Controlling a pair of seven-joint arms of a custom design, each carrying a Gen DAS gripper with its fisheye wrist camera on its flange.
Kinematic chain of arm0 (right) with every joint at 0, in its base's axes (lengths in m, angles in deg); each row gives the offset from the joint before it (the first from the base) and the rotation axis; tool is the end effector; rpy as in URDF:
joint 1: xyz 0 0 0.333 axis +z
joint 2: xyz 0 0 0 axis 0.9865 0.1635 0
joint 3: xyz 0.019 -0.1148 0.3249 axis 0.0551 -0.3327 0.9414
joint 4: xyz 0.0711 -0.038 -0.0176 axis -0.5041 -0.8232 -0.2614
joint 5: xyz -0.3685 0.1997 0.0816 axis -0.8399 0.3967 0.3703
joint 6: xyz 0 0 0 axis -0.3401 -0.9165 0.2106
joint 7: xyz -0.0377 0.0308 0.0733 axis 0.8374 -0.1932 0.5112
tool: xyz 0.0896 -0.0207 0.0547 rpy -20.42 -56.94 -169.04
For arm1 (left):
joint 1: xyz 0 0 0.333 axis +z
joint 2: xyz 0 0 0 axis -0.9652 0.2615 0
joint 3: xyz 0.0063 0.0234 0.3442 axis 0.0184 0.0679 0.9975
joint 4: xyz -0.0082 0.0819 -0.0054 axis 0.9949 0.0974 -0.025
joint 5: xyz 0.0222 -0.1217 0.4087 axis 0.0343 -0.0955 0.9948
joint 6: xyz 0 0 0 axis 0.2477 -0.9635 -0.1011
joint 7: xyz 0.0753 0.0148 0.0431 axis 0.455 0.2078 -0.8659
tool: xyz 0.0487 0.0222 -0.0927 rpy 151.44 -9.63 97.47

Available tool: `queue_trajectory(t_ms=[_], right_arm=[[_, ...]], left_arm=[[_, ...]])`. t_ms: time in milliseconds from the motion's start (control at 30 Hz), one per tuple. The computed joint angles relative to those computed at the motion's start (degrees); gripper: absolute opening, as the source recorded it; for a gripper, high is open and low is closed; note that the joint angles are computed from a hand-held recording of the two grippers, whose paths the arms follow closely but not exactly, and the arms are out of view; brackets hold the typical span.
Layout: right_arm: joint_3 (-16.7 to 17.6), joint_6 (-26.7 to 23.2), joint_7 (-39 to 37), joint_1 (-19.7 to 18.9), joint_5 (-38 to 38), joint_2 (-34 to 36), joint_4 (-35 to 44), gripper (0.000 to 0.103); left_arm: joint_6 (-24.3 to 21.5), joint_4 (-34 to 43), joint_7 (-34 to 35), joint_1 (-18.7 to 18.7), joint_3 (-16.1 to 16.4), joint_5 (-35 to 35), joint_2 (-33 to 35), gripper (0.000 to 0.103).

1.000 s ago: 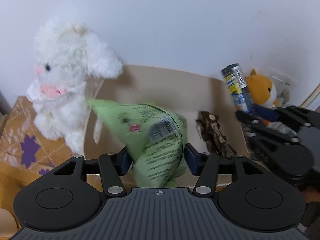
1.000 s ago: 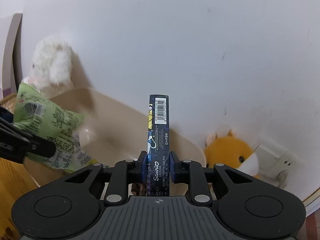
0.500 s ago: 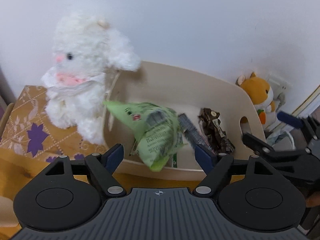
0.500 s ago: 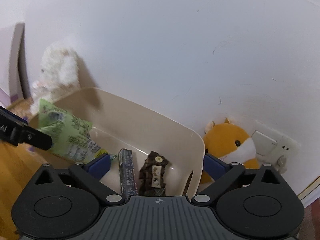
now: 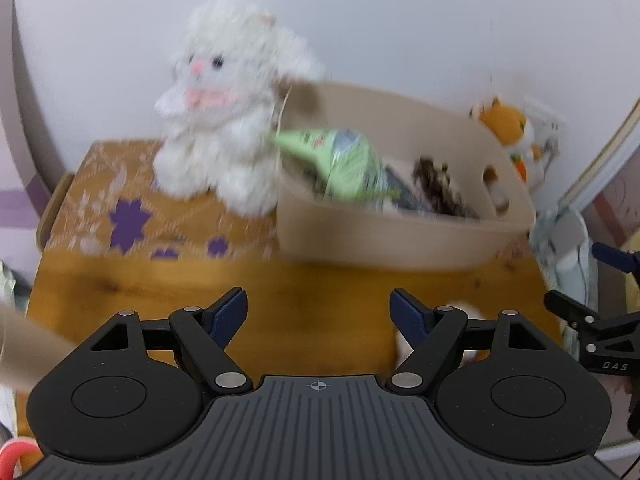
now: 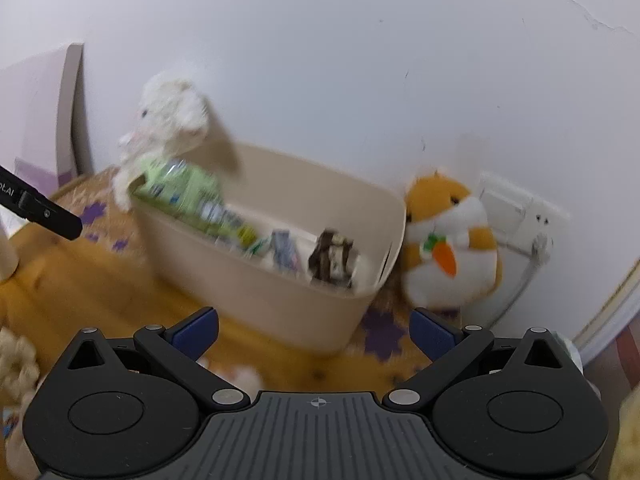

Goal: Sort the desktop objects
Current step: 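Grasp the white cloth with left tool while right tool grasps green plaid scrunchie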

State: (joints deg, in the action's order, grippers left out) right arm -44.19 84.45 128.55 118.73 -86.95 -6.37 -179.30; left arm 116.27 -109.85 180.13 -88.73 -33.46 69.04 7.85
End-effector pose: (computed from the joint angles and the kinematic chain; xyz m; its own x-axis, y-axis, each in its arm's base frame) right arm 0.5089 0.4881 0.5113 0.1586 -0.9679 0.1951 -0.6092 -0.2514 -0.7521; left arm 0.6351 -0.3003 0.5342 -0.4698 -0.8681 0.1601 -0.7644 0.3093 -0.5657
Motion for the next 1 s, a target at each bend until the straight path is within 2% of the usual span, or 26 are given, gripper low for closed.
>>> queue_trajectory(t_ms=[267,500,733,1000], right_arm=[[3.5,-4.7,0.8,2.0,5.1,-4.1,-6.2,0.103],[6.4,-8.0,5.6,3.4,10.1,-7.4,-11.6,0.103],[8.8,-10.5,11.4,4.7,14.8,-9.2,-15.7,0.103],[9.2,-10.9,13.8,5.9,17.0,-7.3,-15.4,0.103]], left_arm=[[-1.9,-9.7,4.5,1.9,0.4,-2.6,-6.2,0.08],[-4.2,-15.5,5.7,2.8,1.2,-1.4,-9.1,0.08],[-7.9,-17.1,4.4,3.7,1.6,-1.8,-9.2,0.08],[-7.5,-16.1,-0.5,3.6,1.7,1.1,-6.7,0.08]])
